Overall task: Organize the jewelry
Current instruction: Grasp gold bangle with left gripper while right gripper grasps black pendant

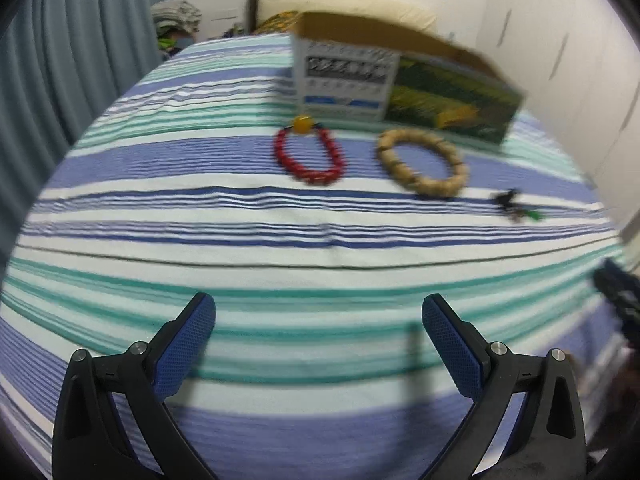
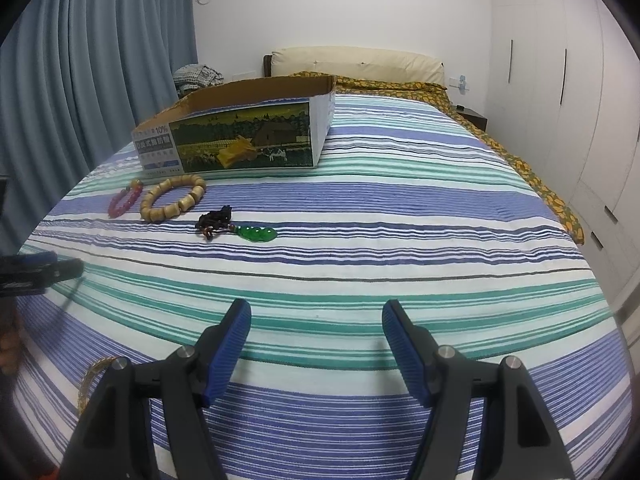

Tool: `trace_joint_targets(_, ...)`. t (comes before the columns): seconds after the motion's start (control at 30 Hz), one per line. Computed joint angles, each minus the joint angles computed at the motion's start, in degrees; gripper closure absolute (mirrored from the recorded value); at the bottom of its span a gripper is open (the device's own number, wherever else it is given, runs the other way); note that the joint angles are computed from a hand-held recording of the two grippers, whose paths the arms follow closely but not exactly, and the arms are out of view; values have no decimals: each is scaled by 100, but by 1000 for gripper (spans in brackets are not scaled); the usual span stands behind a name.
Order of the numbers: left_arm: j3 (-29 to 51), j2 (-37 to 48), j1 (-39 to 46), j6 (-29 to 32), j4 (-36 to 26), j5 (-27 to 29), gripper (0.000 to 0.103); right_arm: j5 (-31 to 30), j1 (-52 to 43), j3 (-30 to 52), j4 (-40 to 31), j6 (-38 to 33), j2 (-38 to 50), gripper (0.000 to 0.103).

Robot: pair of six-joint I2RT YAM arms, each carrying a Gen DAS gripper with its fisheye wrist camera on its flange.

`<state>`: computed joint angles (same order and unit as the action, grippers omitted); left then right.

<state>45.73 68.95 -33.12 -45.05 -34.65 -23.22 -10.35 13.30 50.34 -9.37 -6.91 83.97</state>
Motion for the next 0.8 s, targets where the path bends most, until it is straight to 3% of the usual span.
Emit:
trace_joint_targets(0.1,-36,-278,-497,-166,98,-11,1,4,-1,-3,12,13,-3,33)
trace_joint_targets(0.23,25,-255,-1134,101,669,502,0,0,4,10,5,3,8,33)
trace_joint_targets(0.33,486,587,-1549,411,643,477,0,-15,-14,-22,43,30,-22,33)
trace_joint_targets(0.43,1261,1707,-1763,620,-161,-96,0,-43,-50,-69,100,66,-63,33)
trace_joint_targets(0.5,1116,1619,-1574,649,4,-55,0,-68,-72,-101,136,83,-89,33)
trace_joint_targets(0.63,1089,1504,-866,479,-330,-365,0,-73,-60,-72,135,109,-49,33)
trace_joint_targets(0.73,840,1263,-75,372,-209,-186,0,-92,-63,-58,102,95,-45,33)
trace_joint_targets(0.8,850,1239,207,155,-416,-452,0,-101,-58,-47,81,82,-36,33)
